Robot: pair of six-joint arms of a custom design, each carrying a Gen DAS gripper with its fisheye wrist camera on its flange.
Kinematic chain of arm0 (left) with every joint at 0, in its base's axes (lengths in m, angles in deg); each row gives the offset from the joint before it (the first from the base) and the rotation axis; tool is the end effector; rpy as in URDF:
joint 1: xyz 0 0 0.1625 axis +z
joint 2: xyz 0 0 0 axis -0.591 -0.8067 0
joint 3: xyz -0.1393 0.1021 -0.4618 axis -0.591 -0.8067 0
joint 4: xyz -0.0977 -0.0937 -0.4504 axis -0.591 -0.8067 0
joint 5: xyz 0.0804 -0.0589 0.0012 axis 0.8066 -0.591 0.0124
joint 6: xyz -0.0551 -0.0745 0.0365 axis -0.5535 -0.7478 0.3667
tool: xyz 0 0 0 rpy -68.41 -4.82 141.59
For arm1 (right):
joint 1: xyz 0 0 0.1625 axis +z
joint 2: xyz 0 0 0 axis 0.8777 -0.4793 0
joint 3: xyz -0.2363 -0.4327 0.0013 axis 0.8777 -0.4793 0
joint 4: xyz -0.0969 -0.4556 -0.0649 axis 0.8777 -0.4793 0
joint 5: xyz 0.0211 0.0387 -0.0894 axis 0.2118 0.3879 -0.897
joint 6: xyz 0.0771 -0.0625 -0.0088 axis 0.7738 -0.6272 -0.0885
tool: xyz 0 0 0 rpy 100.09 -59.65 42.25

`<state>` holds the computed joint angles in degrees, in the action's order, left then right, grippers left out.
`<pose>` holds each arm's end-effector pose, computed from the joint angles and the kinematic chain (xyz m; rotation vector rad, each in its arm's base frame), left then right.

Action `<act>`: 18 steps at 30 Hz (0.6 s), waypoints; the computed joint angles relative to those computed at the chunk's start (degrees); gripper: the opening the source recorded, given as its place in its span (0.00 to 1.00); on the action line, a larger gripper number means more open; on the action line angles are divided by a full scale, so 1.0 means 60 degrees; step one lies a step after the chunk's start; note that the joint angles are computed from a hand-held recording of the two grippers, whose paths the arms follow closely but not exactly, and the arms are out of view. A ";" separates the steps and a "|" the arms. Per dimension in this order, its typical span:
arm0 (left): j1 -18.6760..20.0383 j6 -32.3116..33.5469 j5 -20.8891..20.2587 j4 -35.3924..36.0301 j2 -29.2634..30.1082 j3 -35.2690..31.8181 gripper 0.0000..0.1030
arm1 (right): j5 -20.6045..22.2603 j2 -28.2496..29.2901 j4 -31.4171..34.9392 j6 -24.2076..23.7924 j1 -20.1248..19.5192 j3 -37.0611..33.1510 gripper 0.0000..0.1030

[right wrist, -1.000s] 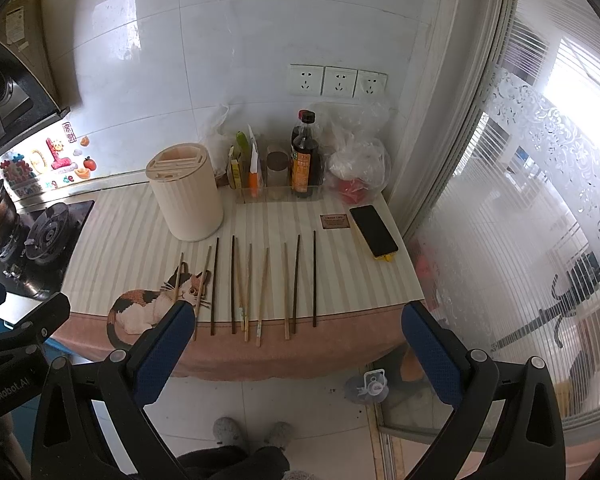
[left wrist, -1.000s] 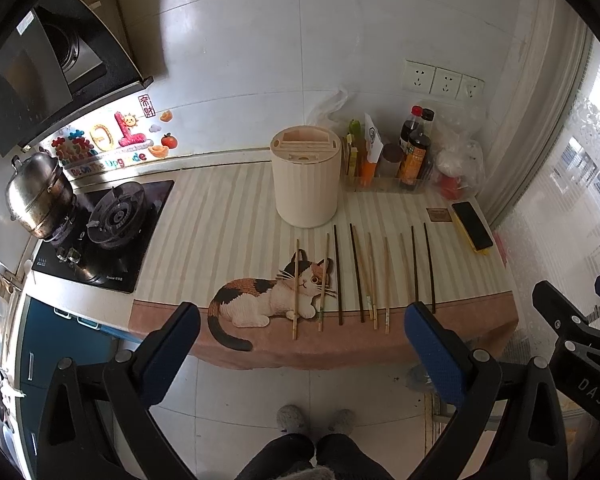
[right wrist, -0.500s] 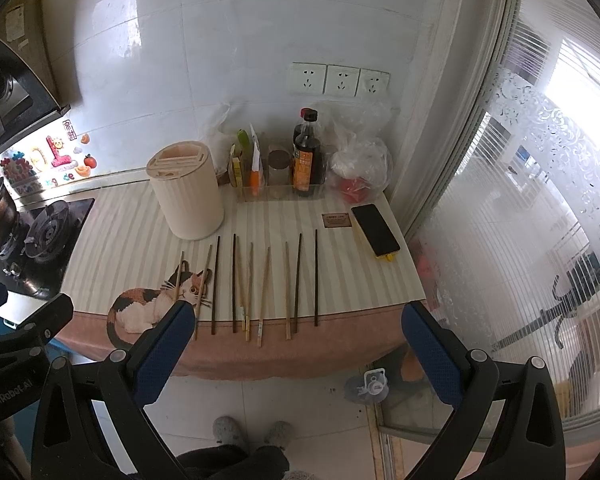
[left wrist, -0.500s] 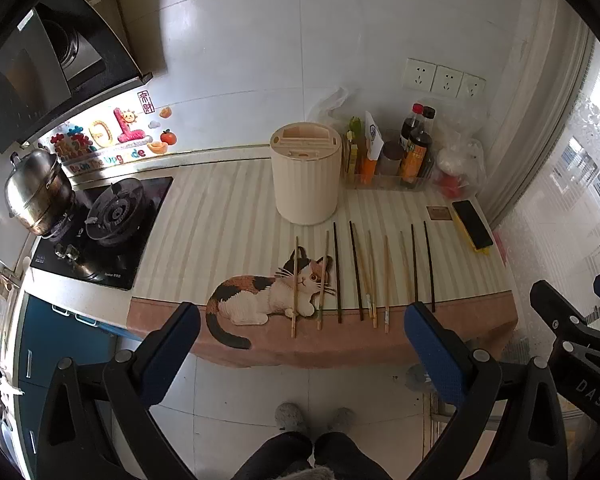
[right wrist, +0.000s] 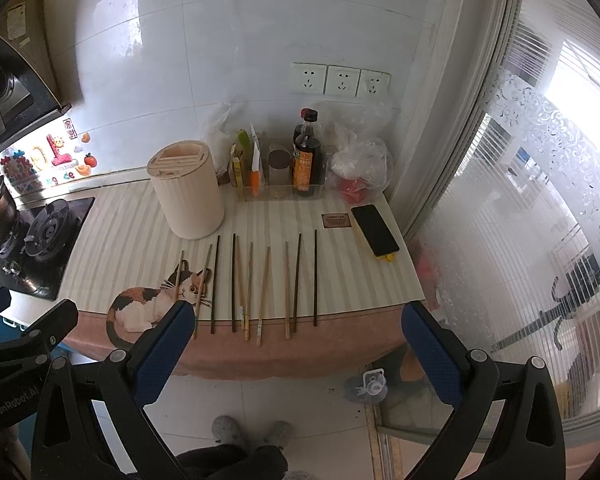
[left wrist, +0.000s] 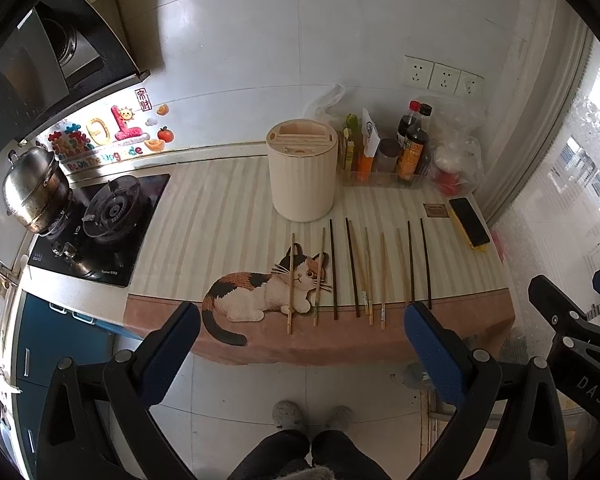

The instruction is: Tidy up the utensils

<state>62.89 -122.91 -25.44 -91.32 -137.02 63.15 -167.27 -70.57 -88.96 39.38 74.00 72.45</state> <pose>-0.5391 -0.4959 0.4187 0.6390 2.3330 -0.5346 0.5093 -0.4432 0.4640 -0.1639 -2.0328 0.8542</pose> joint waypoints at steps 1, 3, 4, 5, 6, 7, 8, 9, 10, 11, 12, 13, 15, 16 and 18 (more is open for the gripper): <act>0.0010 0.0015 -0.0002 0.0019 0.0011 -0.0022 1.00 | -0.0008 0.0003 -0.0002 0.0004 0.0001 0.0004 1.00; -0.0004 0.0000 0.0000 0.0007 0.0017 -0.0006 1.00 | -0.0015 -0.0009 0.0047 0.0052 0.0019 0.0019 1.00; -0.0003 0.0003 0.0001 0.0012 0.0020 -0.0010 1.00 | -0.0022 -0.0023 0.0022 0.0049 0.0031 0.0046 1.00; 0.0000 0.0000 -0.0016 0.0017 0.0021 -0.0019 1.00 | -0.0024 -0.0016 0.0019 0.0036 0.0023 0.0042 1.00; -0.0004 -0.0004 -0.0025 0.0002 0.0018 -0.0010 1.00 | -0.0017 -0.0029 0.0051 0.0051 0.0029 0.0034 1.00; -0.0016 -0.0011 -0.0019 -0.0006 0.0018 -0.0004 1.00 | -0.0013 -0.0033 0.0058 0.0062 0.0030 0.0033 1.00; -0.0021 -0.0016 -0.0009 -0.0005 0.0021 -0.0001 1.00 | -0.0002 -0.0037 0.0046 0.0066 0.0028 0.0046 1.00; -0.0012 -0.0008 -0.0022 0.0011 0.0024 -0.0020 1.00 | -0.0007 -0.0024 0.0083 0.0069 0.0030 0.0023 1.00; -0.0010 -0.0009 -0.0033 0.0018 0.0026 -0.0027 1.00 | -0.0022 -0.0026 0.0107 0.0089 0.0031 0.0025 1.00; -0.0018 -0.0027 -0.0037 0.0021 0.0029 -0.0023 1.00 | -0.0021 -0.0025 0.0152 0.0119 0.0037 0.0012 1.00; -0.0029 -0.0042 -0.0029 0.0020 0.0041 -0.0022 1.00 | -0.0011 -0.0029 0.0191 0.0136 0.0049 0.0002 1.00; -0.0039 -0.0057 -0.0032 0.0019 0.0049 -0.0017 1.00 | -0.0014 -0.0025 0.0218 0.0152 0.0056 -0.0001 1.00; -0.0037 -0.0062 -0.0035 0.0034 0.0039 -0.0015 1.00 | -0.0013 -0.0040 0.0214 0.0144 0.0049 0.0008 1.00; -0.0038 -0.0065 -0.0045 0.0028 0.0058 -0.0024 1.00 | -0.0011 -0.0040 0.0207 0.0142 0.0049 0.0010 1.00; -0.0067 -0.0120 -0.0070 0.0066 0.0070 -0.0033 1.00 | 0.0002 -0.0055 0.0205 0.0135 0.0054 0.0028 1.00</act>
<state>62.49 -123.63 -25.86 -90.92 -136.60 62.95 -167.26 -70.90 -87.73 40.18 74.32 72.62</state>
